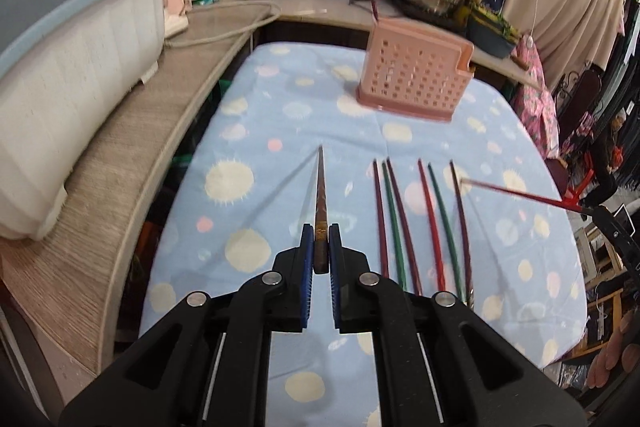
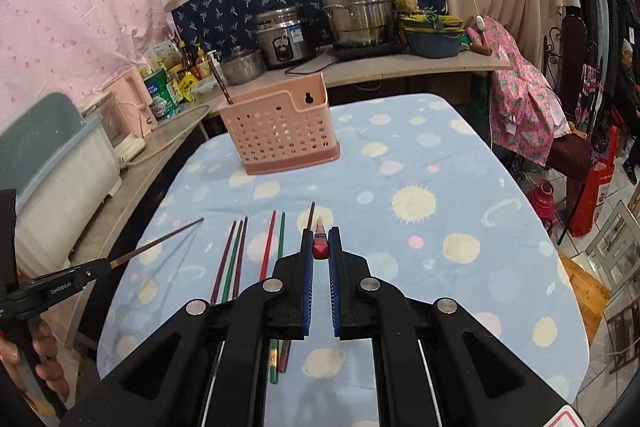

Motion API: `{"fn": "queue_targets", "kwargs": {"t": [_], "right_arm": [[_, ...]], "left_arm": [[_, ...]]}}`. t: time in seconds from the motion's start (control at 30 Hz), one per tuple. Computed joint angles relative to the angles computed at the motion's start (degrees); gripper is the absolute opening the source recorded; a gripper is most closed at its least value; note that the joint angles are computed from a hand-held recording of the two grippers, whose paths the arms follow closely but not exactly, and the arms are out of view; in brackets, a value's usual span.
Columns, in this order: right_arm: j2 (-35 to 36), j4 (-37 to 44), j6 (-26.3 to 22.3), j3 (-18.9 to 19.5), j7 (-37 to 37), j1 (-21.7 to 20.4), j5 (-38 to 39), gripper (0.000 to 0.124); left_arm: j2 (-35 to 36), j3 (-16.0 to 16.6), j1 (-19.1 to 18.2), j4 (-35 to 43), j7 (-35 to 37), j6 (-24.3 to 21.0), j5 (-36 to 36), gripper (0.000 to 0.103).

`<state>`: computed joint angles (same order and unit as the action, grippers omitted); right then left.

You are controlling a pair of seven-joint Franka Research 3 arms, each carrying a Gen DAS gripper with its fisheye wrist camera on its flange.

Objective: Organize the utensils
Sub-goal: 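Carry both chopsticks into the pink basket and open both tools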

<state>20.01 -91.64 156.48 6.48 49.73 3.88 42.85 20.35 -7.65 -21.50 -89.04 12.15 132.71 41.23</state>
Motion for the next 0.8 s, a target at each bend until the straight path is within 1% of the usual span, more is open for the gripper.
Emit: {"fn": "queue_targets", "kwargs": {"t": [0.13, 0.23, 0.37, 0.6, 0.73, 0.8], "right_arm": [[1.41, 3.88, 0.29, 0.46, -0.30, -0.44, 0.78, 0.007], [2.26, 5.97, 0.52, 0.63, -0.07, -0.59, 0.71, 0.007], [4.42, 9.82, 0.10, 0.31, 1.95, -0.48, -0.94, 0.007], [7.60, 15.22, -0.87, 0.70, 4.74, -0.86, -3.22, 0.007], [10.23, 19.88, -2.42, 1.30, 6.27, -1.21, -3.84, 0.007], [12.26, 23.55, -3.76, 1.61, 7.30, -1.38, -4.26, 0.007]], "left_arm": [[-0.21, 0.96, -0.22, 2.01, -0.92, -0.55, 2.48, 0.007], [0.02, 1.38, 0.28, 3.76, -1.26, -0.56, 3.26, 0.007], [1.02, 1.83, 0.74, 6.77, -0.46, -1.10, 3.78, 0.007], [3.79, 2.79, 1.18, 13.20, 2.46, -1.96, 3.22, 0.007], [6.61, 3.53, 0.82, 18.83, 5.35, -2.70, 2.76, 0.007], [8.47, 3.87, 0.71, 22.51, 7.10, -2.82, 2.00, 0.007]]}}
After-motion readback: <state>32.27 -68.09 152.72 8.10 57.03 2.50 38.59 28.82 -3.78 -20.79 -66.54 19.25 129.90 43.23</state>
